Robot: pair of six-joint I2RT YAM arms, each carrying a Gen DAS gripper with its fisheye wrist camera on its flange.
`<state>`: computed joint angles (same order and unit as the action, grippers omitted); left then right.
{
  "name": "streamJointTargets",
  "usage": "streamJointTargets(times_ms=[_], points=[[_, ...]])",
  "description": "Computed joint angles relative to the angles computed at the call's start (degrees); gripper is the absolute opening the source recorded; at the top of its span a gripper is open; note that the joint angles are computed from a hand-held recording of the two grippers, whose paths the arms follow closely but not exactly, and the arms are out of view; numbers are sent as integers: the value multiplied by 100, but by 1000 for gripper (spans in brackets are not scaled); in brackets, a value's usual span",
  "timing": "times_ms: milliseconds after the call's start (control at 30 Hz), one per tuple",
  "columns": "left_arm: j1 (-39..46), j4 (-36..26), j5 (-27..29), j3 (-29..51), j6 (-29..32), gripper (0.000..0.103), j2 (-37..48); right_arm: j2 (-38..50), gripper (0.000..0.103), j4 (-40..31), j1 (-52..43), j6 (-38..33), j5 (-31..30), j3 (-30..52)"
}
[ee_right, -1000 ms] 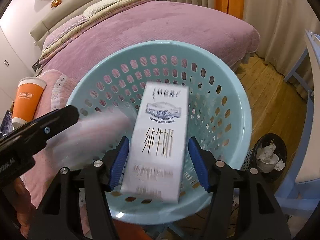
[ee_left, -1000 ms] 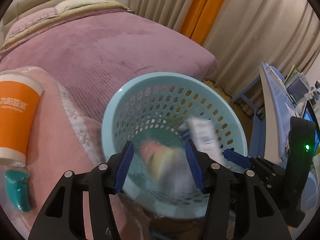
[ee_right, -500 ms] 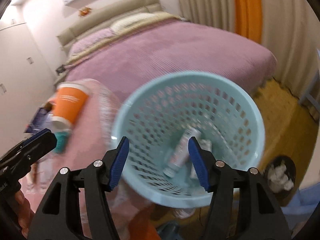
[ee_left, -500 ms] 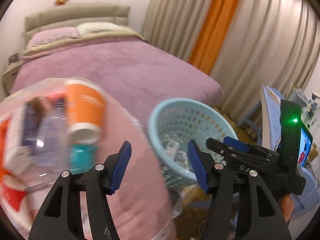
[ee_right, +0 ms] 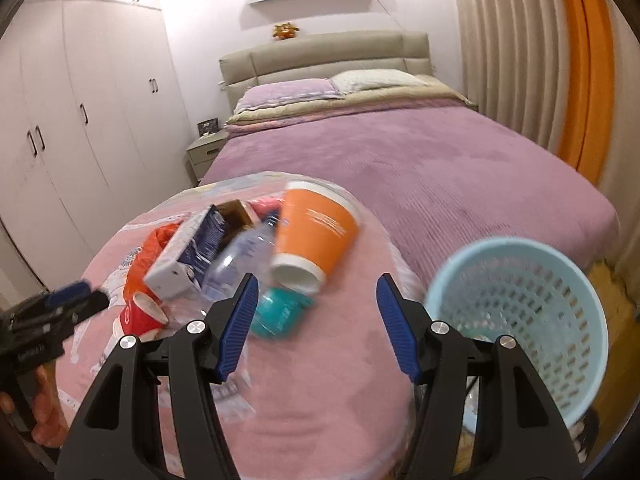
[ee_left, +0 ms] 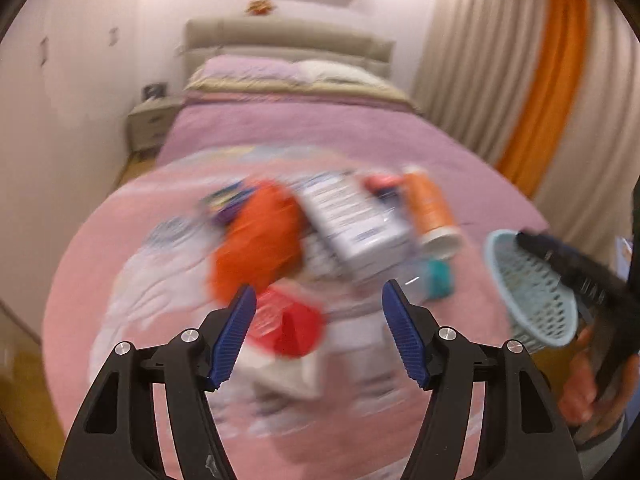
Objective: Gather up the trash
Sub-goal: 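Grasp the red-and-white cup with the left tool while the right tool grasps the orange cup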
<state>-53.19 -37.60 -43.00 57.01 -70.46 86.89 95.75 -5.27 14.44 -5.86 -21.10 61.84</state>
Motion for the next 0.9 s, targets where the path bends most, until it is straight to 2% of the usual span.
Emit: streamJointTargets(times_ms=[167, 267, 300, 400, 533, 700, 800, 900], points=[[-78, 220, 320, -1099, -654, 65, -676, 849, 58, -166, 324, 404, 368, 922], [8, 623, 277, -1588, -705, 76, -980, 1319, 61, -440, 416, 472, 394, 1468], [88, 807, 285, -1715, -592, 81, -1070, 1461, 63, -540, 453, 507, 400, 1645], [438, 1324, 653, -1939, -181, 81, -1049, 1732, 65, -699, 477, 517, 408, 1961], [807, 1867, 865, -2030, 211, 81, -689, 2013, 70, -884, 512, 554, 491, 2286], [1041, 2617, 1217, -2184, 664, 87, -537, 2312, 73, -1153, 476, 542, 411, 2616], [1042, 2887, 1414, -2165, 830, 87, -387, 2556, 74, -1374, 443, 601, 274, 2907], [936, 2830, 1372, -2013, 802, 87, -162, 2838, 74, -1637, 413, 652, 150, 3264]])
